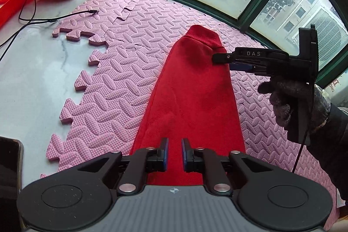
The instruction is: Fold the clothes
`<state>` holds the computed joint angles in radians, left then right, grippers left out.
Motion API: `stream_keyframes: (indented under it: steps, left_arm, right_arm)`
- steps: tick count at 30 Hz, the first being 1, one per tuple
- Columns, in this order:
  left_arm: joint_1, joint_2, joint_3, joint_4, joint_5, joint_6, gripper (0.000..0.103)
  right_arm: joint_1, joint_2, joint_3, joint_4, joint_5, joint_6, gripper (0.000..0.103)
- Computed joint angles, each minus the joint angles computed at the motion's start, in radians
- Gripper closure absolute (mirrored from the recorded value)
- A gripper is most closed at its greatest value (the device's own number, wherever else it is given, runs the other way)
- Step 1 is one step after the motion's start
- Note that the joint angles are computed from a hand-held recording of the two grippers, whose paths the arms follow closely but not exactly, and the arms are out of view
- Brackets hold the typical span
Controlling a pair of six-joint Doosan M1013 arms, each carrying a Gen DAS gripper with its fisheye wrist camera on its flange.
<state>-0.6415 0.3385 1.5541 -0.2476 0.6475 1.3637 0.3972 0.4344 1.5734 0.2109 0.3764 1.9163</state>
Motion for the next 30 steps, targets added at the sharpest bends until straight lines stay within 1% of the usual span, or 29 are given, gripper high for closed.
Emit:
stream_keyframes:
  steps: [2, 6, 7, 8, 12, 15, 16, 18, 21, 24, 26, 30]
  left_arm:
    - [0.003, 0.005, -0.006, -0.016, -0.008, 0.009, 0.089]
    - [0.011, 0.017, -0.019, -0.043, -0.020, 0.016, 0.089]
    - [0.015, 0.022, -0.023, -0.048, -0.014, 0.011, 0.089]
    - [0.018, 0.026, -0.027, -0.046, -0.010, 0.004, 0.089]
    - [0.024, 0.036, -0.032, -0.017, 0.004, -0.027, 0.089]
    - [0.028, 0.025, -0.022, -0.023, -0.005, -0.032, 0.089]
    - [0.029, 0.019, -0.017, -0.038, -0.010, -0.018, 0.089]
    - [0.030, 0.006, -0.004, -0.106, -0.014, 0.053, 0.089]
    - [0.024, 0.009, -0.002, -0.189, 0.024, 0.148, 0.089]
    - [0.013, 0.026, -0.009, -0.165, 0.049, 0.133, 0.089]
    - [0.013, 0.038, -0.012, -0.160, 0.059, 0.112, 0.089]
    - [0.016, 0.036, -0.009, -0.173, 0.042, 0.119, 0.088]
  right_arm:
    - [-0.009, 0.008, 0.000, 0.079, -0.004, -0.047, 0.049]
    - [-0.013, 0.012, 0.008, 0.166, -0.036, -0.105, 0.050]
    - [-0.014, 0.013, 0.008, 0.185, -0.038, -0.117, 0.052]
    - [-0.015, 0.014, 0.007, 0.207, -0.037, -0.131, 0.059]
    - [-0.018, 0.011, 0.015, 0.262, -0.057, -0.165, 0.074]
    - [-0.018, 0.005, 0.023, 0.306, -0.073, -0.204, 0.080]
    - [-0.018, 0.003, 0.024, 0.317, -0.076, -0.213, 0.081]
    - [-0.019, 0.001, 0.027, 0.342, -0.083, -0.237, 0.082]
    - [-0.018, -0.004, 0.032, 0.373, -0.095, -0.266, 0.084]
    - [-0.017, -0.013, 0.042, 0.430, -0.113, -0.313, 0.085]
    - [-0.015, -0.022, 0.049, 0.494, -0.129, -0.386, 0.086]
    - [-0.009, -0.041, 0.060, 0.609, -0.152, -0.528, 0.087]
